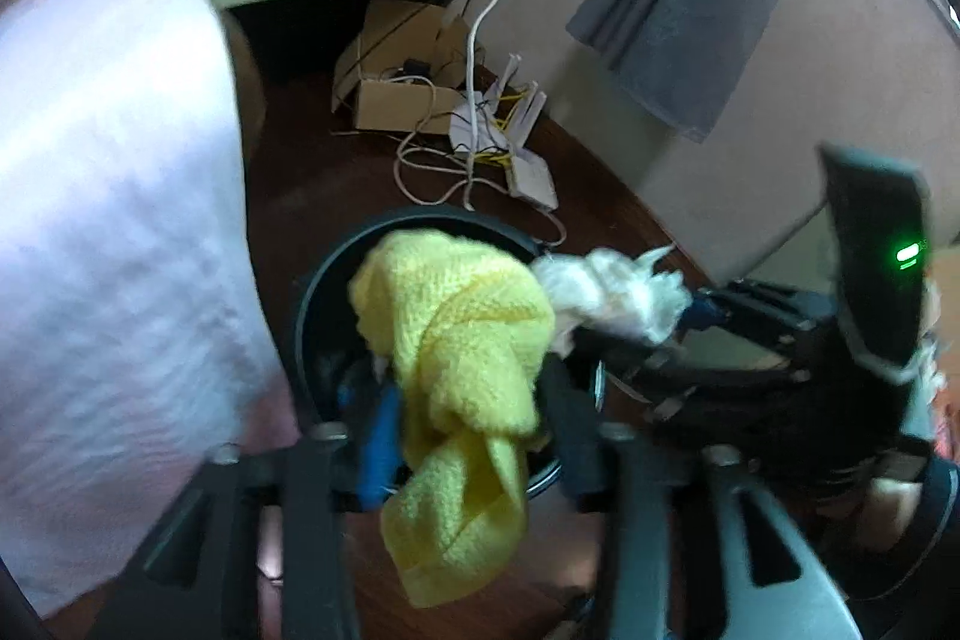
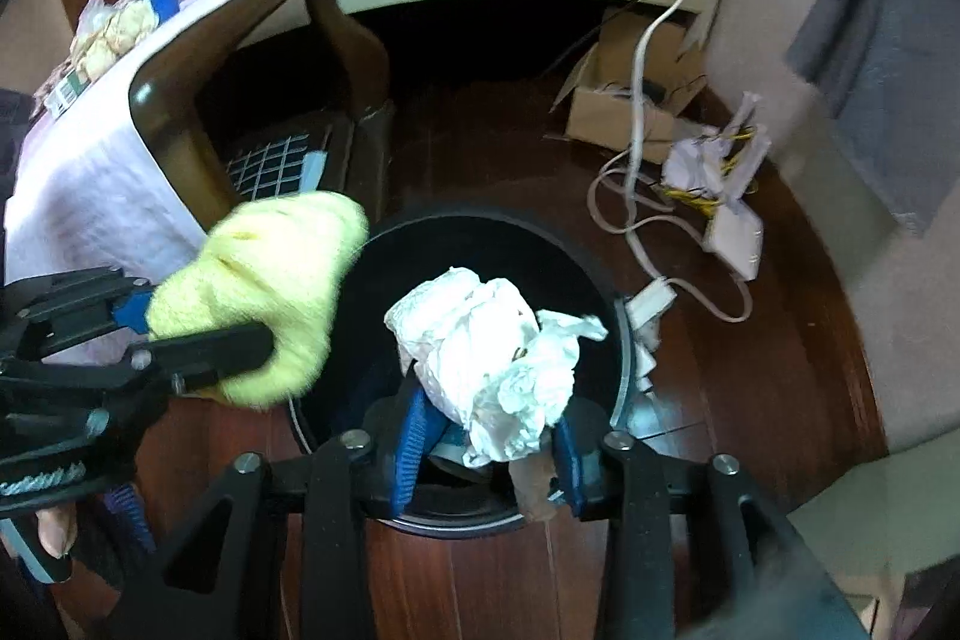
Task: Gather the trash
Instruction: 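Carry the towel and tissue over the black bin and release both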
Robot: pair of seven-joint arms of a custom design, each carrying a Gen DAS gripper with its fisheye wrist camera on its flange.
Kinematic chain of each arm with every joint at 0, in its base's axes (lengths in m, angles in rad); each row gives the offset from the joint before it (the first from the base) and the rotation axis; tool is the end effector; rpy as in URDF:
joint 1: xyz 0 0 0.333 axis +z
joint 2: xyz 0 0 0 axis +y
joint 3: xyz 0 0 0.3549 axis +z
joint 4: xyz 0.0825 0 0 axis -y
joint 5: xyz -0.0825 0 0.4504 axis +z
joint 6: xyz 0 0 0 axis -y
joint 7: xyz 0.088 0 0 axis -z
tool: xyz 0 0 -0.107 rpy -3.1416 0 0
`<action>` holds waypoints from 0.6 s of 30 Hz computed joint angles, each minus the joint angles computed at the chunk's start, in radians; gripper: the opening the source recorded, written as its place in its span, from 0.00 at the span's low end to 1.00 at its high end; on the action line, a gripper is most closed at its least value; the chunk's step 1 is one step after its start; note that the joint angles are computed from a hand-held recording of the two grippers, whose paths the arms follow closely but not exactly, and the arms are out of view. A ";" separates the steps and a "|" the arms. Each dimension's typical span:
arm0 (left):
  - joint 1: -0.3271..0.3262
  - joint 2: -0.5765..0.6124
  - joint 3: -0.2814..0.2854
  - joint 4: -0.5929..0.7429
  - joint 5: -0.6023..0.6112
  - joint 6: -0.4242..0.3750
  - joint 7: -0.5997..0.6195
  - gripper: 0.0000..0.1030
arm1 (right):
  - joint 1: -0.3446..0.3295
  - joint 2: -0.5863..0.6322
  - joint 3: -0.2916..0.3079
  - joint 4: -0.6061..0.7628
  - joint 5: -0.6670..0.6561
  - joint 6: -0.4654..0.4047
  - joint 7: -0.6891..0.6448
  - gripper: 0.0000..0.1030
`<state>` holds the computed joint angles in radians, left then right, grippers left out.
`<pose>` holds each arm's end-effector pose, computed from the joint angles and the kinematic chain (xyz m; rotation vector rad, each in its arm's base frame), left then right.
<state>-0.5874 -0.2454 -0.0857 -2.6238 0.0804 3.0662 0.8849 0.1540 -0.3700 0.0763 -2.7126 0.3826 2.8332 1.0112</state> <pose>0.3873 -0.3172 0.4013 -1.9410 2.0821 -1.0018 0.4469 0.0841 0.3832 -2.2811 1.4228 -0.4044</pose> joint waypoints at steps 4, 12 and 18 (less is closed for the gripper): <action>0.066 -0.015 -0.061 -0.008 0.068 -0.023 -0.076 0.81 | -0.105 0.005 0.068 -0.004 -0.119 0.006 0.134 0.86; 0.190 -0.106 -0.188 -0.019 0.262 -0.111 -0.271 0.89 | -0.115 -0.108 0.073 -0.046 -0.156 -0.009 0.212 0.98; 0.191 -0.205 -0.210 -0.038 0.352 -0.201 -0.361 0.95 | -0.101 -0.232 0.087 -0.084 -0.153 -0.034 0.246 1.00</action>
